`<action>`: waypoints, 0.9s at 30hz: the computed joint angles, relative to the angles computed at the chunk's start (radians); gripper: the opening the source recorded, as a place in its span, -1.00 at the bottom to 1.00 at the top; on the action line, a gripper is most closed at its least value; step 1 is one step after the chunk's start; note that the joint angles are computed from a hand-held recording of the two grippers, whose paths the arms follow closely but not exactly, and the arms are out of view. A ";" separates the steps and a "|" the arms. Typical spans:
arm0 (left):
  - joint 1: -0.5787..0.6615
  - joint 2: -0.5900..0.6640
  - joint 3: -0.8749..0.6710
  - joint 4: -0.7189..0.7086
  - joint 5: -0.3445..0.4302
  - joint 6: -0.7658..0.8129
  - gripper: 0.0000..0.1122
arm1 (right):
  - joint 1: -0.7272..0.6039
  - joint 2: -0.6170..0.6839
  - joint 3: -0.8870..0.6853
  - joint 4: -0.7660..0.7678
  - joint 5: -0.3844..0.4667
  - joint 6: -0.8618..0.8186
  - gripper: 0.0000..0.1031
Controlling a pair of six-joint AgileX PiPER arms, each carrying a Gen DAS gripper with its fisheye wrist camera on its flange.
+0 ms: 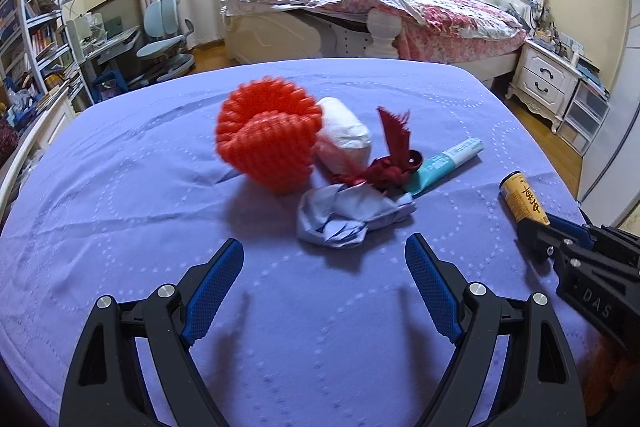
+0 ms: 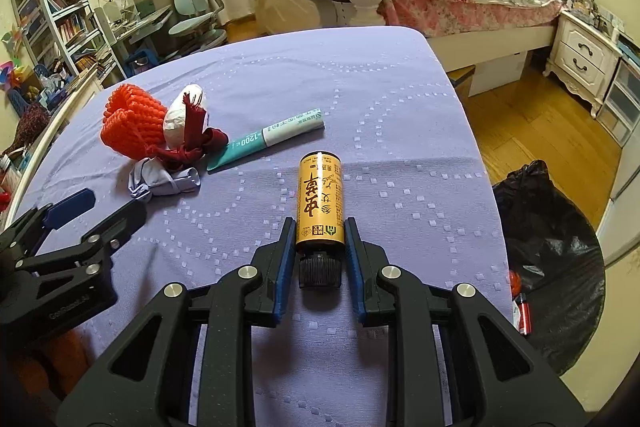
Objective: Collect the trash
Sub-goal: 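Grasp the grey cloth with the left tool while the right tool holds the bottle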
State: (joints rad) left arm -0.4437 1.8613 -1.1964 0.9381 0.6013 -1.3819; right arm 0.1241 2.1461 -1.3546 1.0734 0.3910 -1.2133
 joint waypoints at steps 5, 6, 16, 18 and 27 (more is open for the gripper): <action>0.003 0.053 -0.081 -0.039 0.022 0.059 0.47 | -0.014 0.014 -0.022 0.008 0.031 -0.008 -0.55; 0.004 0.062 -0.095 -0.047 0.027 0.072 0.48 | -0.017 0.016 -0.025 0.010 0.037 -0.010 -0.55; 0.032 0.115 -0.179 -0.180 0.061 0.216 0.47 | -0.028 0.039 -0.063 -0.002 0.072 0.005 -0.54; 0.037 0.108 -0.170 -0.195 0.047 0.227 0.46 | -0.030 0.041 -0.068 -0.003 0.079 0.009 -0.54; 0.030 0.088 -0.129 -0.203 0.009 0.250 0.11 | -0.032 0.040 -0.066 0.006 0.083 0.000 -0.54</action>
State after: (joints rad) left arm -0.4138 1.9493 -1.3252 0.7346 0.6106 -1.1317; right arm 0.0920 2.1865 -1.4201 1.0789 0.4742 -1.2133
